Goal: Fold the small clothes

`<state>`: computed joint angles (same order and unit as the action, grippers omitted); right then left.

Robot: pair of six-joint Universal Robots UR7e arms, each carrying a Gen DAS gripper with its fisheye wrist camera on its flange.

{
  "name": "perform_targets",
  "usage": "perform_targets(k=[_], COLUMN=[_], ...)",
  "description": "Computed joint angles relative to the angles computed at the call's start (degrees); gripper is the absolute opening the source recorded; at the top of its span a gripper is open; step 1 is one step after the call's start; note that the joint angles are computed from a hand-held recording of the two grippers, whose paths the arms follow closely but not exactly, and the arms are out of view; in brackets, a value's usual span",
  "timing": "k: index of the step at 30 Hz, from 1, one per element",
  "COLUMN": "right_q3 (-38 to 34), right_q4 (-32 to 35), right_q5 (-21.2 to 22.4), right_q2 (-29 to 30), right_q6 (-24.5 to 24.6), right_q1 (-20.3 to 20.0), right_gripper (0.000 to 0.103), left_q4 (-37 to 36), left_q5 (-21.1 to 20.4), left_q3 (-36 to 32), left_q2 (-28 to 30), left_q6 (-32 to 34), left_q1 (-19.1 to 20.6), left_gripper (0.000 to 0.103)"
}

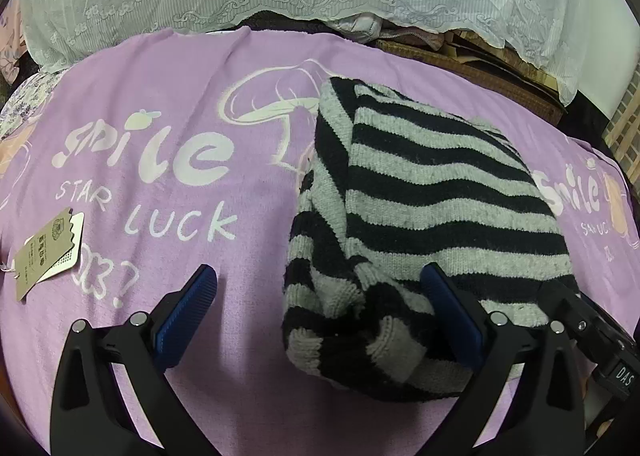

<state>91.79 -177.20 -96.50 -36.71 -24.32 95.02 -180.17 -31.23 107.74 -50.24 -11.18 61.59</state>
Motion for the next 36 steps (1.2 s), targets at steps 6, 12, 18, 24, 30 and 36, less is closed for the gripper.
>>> perform_targets(k=[6, 12, 18, 24, 30, 36], right_q3=[0.0, 0.6, 1.2, 0.2, -4.8, -11.4], right_q4=[0.0, -1.9, -5.1, -4.6, 0.4, 6.6], right_q5=[0.2, 0.3, 0.2, 0.7, 0.0, -0.9], right_q2=[-0.1, -0.6, -1.2, -1.3, 0.9, 4.2], right_q6=[0.2, -0.6, -1.7, -0.7, -1.3, -0.3], right_q1=[-0.2, 0.1, 0.4, 0.2, 1.1, 1.1], right_gripper=[0.095, 0.095, 0.095, 0.095, 0.095, 0.095], left_q4=[0.0, -6.2, -6.8, -8.0, -4.7, 1.4], left_q5=[0.1, -1.0, -1.6, -0.6, -1.9, -7.8], left_q3=[0.1, 1.4, 1.1, 0.6, -2.4, -5.7], left_q2=[-0.1, -0.5, -0.5, 0.2, 0.8, 0.9], left_q6=[-0.1, 4.1, 4.5, 6.4, 7.5, 4.7], left_q1=[-0.1, -1.5, -1.6, -2.4, -1.5, 1.5], left_gripper=[0.099, 0.098, 0.098, 0.098, 0.098, 0.098])
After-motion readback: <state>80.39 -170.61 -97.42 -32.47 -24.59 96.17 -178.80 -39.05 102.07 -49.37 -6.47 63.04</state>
